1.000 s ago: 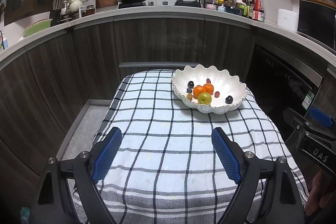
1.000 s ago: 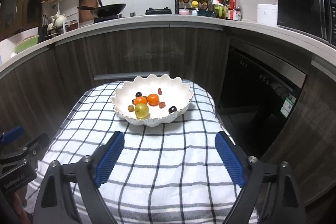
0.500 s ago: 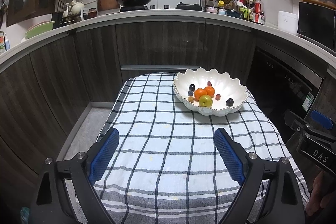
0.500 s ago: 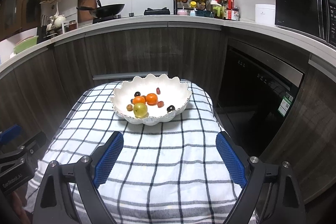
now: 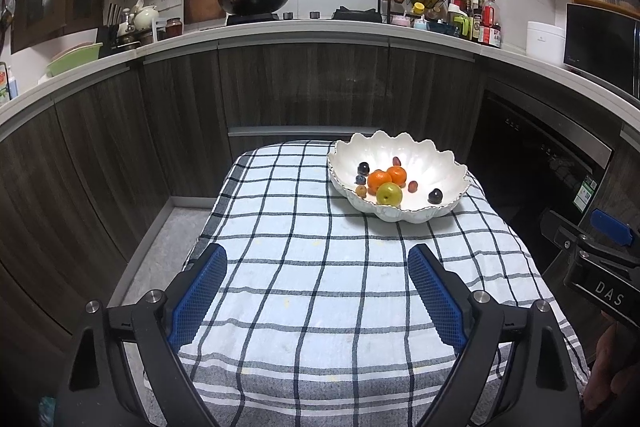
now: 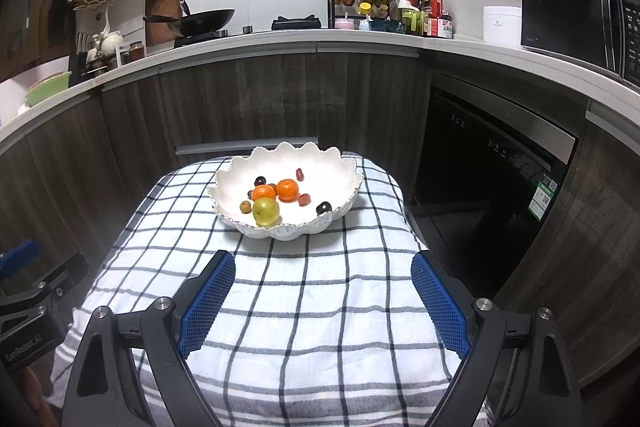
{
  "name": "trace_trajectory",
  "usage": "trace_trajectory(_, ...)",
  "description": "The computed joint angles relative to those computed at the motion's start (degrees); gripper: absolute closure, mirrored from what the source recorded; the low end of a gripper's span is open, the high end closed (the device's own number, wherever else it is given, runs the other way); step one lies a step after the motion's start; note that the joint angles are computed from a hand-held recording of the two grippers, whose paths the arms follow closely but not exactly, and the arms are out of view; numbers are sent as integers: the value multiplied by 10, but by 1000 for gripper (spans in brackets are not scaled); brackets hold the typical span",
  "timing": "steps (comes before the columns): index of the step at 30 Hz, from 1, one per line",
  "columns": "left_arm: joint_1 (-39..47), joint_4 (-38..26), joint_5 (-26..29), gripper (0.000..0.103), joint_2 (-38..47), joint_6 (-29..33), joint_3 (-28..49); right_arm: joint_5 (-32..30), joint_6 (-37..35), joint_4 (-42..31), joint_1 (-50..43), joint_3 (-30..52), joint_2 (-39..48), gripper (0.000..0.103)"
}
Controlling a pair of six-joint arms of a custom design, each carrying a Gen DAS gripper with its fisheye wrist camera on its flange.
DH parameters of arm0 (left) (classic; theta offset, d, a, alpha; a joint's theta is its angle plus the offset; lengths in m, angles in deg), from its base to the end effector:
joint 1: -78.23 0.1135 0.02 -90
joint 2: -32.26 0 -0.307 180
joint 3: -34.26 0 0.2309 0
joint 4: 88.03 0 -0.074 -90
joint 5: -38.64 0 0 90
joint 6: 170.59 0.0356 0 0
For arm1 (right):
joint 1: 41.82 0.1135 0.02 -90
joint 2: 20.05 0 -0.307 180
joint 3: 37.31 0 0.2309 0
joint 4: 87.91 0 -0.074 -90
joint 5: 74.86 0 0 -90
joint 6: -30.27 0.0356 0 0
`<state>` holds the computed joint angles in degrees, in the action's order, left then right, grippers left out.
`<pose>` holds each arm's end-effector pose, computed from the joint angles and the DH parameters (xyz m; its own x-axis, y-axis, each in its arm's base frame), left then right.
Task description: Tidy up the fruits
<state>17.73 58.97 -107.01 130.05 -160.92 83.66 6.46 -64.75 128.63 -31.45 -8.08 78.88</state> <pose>0.1384 -0.1849 0.1520 -0.5059 -0.2354 -0.8299 -0.4077 0.9131 -0.0105 0.2343 0.0483 0.1405 -0.5095 -0.1812 -0.8412 -0.3481 0.9374 0.0090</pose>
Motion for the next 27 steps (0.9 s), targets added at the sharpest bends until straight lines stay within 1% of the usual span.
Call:
trace_trajectory(13, 3, 0, 2, 10, -1, 5, 1, -8, -3, -3, -9, 6, 6, 12)
trace_trajectory(16, 6, 4, 6, 7, -2, 10, 0, -10, -3, -3, -9, 7, 6, 12)
trace_trajectory(20, 7, 8, 7, 6, -4, 13, -2, -9, -2, -2, -10, 7, 7, 12)
trace_trajectory(27, 17, 42, 12, 6, -5, 31, -13, -8, -2, 1, -9, 8, 11, 12)
